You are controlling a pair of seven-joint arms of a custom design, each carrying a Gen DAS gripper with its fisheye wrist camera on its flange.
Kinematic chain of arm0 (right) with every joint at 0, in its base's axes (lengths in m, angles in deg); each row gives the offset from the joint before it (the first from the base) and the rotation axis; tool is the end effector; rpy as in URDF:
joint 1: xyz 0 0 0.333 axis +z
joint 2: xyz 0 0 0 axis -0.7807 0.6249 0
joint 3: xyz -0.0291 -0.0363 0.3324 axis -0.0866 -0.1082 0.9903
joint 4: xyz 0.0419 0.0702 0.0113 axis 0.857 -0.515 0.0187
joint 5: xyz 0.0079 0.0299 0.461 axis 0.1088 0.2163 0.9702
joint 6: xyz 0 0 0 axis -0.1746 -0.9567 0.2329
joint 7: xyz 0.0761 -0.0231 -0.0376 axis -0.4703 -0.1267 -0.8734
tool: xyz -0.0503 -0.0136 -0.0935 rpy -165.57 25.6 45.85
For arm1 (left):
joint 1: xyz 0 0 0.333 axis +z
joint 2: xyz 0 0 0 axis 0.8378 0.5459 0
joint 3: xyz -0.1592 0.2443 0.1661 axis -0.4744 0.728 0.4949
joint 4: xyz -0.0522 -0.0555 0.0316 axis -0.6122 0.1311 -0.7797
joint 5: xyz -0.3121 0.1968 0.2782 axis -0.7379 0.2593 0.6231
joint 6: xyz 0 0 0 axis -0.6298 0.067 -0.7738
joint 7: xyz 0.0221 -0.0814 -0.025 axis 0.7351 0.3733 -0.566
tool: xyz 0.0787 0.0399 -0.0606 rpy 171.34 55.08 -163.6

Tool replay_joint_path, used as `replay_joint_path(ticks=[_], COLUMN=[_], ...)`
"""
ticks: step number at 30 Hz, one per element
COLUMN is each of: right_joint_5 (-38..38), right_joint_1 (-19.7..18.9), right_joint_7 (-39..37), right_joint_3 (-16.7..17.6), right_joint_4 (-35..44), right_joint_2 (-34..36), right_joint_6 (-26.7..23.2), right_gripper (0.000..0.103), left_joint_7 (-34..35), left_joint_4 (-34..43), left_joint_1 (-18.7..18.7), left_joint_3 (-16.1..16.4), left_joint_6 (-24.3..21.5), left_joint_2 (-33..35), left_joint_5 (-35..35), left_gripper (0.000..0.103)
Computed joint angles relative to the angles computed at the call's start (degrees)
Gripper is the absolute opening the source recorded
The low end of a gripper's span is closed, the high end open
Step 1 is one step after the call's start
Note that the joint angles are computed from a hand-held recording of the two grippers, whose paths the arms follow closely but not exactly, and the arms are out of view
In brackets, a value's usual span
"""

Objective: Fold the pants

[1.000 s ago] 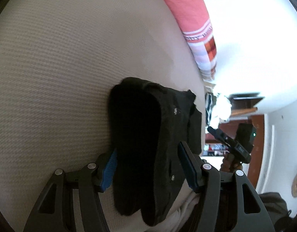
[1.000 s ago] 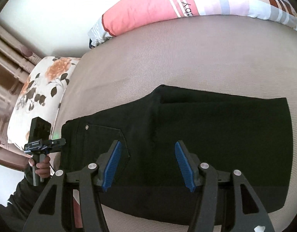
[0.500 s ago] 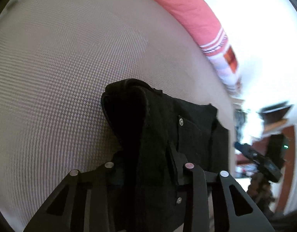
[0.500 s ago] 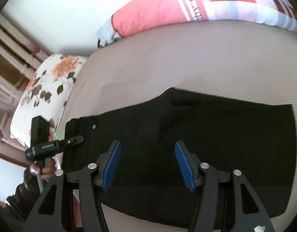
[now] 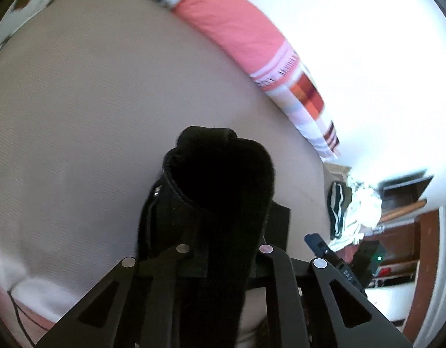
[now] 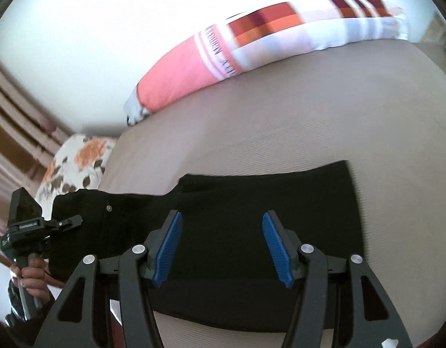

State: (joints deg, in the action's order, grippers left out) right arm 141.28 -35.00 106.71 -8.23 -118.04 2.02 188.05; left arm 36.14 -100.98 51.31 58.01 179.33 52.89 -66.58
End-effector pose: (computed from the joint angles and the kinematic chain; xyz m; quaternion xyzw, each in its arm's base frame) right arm 0.5299 0.0921 0.3455 -0.5924 0.7164 -0.0252 0.3677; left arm 0.5591 -0.1093 0.3992 0.7197 -0.5744 0.3644 0.1388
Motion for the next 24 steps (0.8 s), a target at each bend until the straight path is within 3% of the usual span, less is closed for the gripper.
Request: replay_joint_path(ticks=[2,6,11,14,20,24], right_joint_5=[-0.4,-10.2,-6.1,0.8,6.1,8.6], right_joint_1=[-0.8,-2.4,-0.5,0.7,-1.6,-2.9], right_joint_7=[1.2,10.9,7.5,1.9,-3.2,-5.3], right_joint_3=[-0.6,-1.5,-5.0,-6.7,-5.4,-4.6], right_joint_4=[-1.8,-6.1,-8.2,-8.1,-7.5,-7.2], right_joint_2=[-1.4,-3.1,-3.8,-3.5,-2.9,-2.9], right_joint_6=[1.0,3.0,5.8,7.2,5.9,5.0], right_gripper=[0.059,0.06,0.06,0.06,0.06,0.06], left_joint_7=[-1.1,-1.4,0.0,0.3,-5.9,-5.9], left_joint_4=[1.9,5.1,9.1,10.6,13.4,13.6], left_joint_1=[-1.6,-4.7,-7.9,-9.2,-10.7,-9.2], left_joint_3=[-1.8,-4.7,-8.0,-9.6,-11.2,-13.1], left_joint_6=[2.2,6.5,11.0,13.3,17.2,18.1], left_joint_2=[1.6,5.1,10.6,13.2,19.7,21.4], left_joint_5=[0.4,-0.7,-1.5,-0.3,9.9,9.4], left_gripper=[0.015,0.015,0.015,0.014,0.015,0.019])
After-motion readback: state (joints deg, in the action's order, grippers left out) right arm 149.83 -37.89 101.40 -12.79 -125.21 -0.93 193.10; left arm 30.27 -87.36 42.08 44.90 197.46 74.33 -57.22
